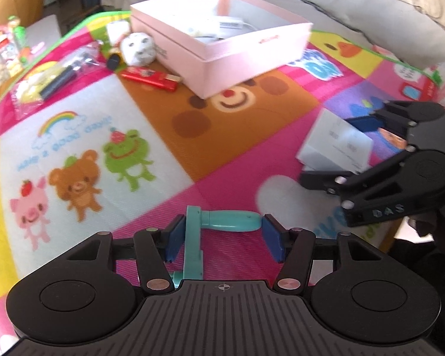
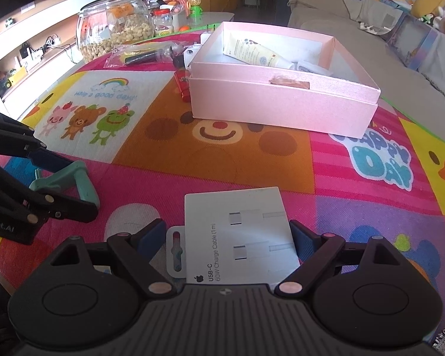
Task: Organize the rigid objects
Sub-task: 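Lift the teal toy with the left tool while the right tool lifts the cable box, then lower the teal toy into the pink box with the left tool while the right tool releases the cable box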
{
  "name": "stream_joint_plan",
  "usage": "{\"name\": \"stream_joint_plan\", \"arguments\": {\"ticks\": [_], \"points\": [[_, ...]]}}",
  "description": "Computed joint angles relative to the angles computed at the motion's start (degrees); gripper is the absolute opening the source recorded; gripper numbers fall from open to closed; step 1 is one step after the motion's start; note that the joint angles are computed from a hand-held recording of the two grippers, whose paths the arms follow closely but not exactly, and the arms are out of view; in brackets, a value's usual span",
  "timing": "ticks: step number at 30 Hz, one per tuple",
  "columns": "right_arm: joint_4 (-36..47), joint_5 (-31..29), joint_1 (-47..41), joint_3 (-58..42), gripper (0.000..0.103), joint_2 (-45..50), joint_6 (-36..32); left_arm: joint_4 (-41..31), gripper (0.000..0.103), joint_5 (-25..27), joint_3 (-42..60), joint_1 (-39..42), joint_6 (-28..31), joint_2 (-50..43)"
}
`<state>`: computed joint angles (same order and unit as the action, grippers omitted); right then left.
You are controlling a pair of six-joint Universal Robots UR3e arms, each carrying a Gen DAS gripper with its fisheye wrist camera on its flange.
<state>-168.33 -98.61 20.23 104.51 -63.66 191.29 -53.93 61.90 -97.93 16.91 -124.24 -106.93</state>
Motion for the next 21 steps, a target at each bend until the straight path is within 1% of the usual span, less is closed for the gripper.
{"name": "stream_joint_plan", "arguments": {"ticks": [5,9,15,18,21], "points": [[-0.6,-0.1,0.1,2.4,0.082,-2.7,-0.7,-2.1,0.061,-0.3,-3.0,-0.2,4.2,3.1],[-1.0,-0.9,0.2,4.7,0.082,-5.2,-1.0,-4.6,0.061,-0.8,-4.0,-0.5,6.5,4.9],[-2.2,-0.2,-0.4,8.0,0.08,-8.8,-0.9,-6.4,0.061,-1.2,-5.9,-0.7,9.0,7.6],[-3.1,0.6,-0.7,9.6,0.079,-11.4,-0.8,-8.3,0.061,-2.7,-5.2,-0.4,9.5,9.0],[-6.0,2.5,-1.8,12.1,0.079,-15.5,-1.0,-9.6,0.06,-6.2,-1.8,-0.2,8.3,9.8]]}}
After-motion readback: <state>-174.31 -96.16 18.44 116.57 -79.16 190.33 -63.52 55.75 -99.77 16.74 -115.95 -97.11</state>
